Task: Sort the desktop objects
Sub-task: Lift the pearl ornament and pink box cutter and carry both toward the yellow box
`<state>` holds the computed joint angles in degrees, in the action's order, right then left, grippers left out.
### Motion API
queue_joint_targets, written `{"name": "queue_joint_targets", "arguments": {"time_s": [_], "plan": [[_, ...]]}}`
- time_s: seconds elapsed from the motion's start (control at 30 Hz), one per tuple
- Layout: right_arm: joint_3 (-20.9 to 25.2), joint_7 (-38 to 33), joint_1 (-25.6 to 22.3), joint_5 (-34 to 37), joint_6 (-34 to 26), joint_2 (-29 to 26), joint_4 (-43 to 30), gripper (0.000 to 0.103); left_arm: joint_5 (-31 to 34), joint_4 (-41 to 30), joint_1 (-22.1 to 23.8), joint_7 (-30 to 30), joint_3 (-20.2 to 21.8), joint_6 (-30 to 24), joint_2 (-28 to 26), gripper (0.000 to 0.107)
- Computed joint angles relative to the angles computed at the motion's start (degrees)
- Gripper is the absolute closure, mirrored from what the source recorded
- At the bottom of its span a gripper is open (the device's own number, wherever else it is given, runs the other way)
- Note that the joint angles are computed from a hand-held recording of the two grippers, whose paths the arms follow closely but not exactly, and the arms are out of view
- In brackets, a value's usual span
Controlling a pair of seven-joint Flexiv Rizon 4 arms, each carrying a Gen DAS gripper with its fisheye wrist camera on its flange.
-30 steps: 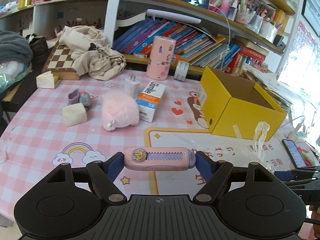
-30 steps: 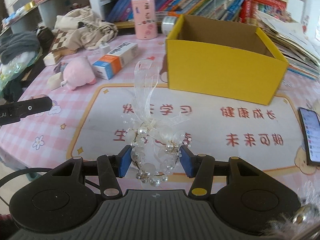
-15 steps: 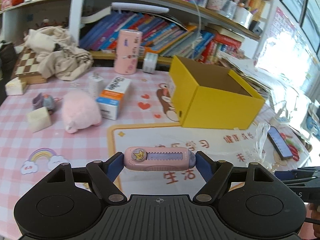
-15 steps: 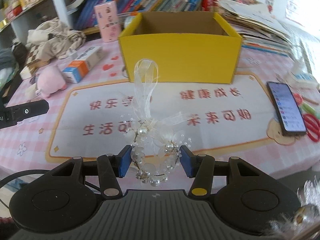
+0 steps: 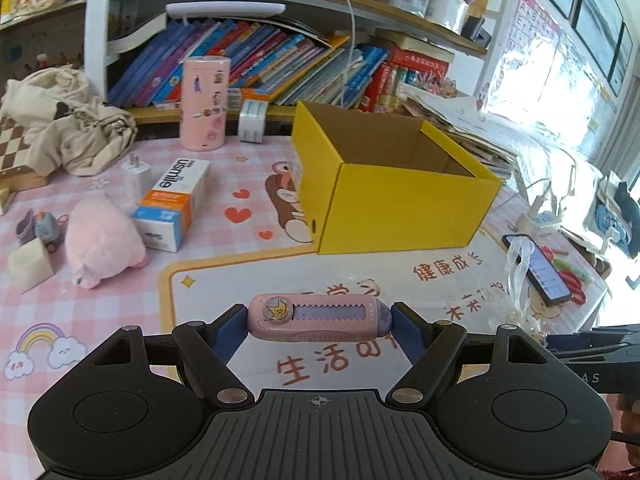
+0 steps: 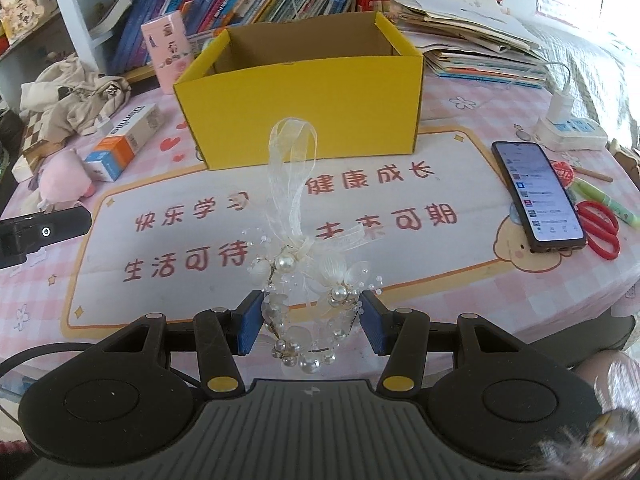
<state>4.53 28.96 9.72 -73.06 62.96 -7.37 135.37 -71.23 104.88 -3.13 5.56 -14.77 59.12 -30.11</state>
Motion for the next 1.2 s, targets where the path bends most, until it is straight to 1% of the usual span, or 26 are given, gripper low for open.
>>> {"name": "queue_joint_targets", "arguments": {"time_s": [0.3,0.53,1.03,1.2], "plan": [[-0.74,-0.88,-1.65,0.39,1.93,0.11,1.15,0.054,2.84,-0.75,-1.05,-1.86,-0.45,0.50,-1.05,0.028],[-1.63,-2.79,-3.00,0.19,4.33,-0.63,1.28,0.054,4.62,-1.35,-1.33,-3.13,-1.57,1.67,-1.90,0.028],[-3.70,-8.44,-6.00,-1.54,8.89,-2.54,-0.16,0.054,5.39,-3.20,-2.02,-5.02,-3.93,4.61,-3.71,0.029],[-4.71,-11.03,-7.27,-1.62,11.21,-3.45,-0.70,0.054,7.23,-4.51,-2.68,-7.58,-4.34,5.98,-4.95,0.029]]}}
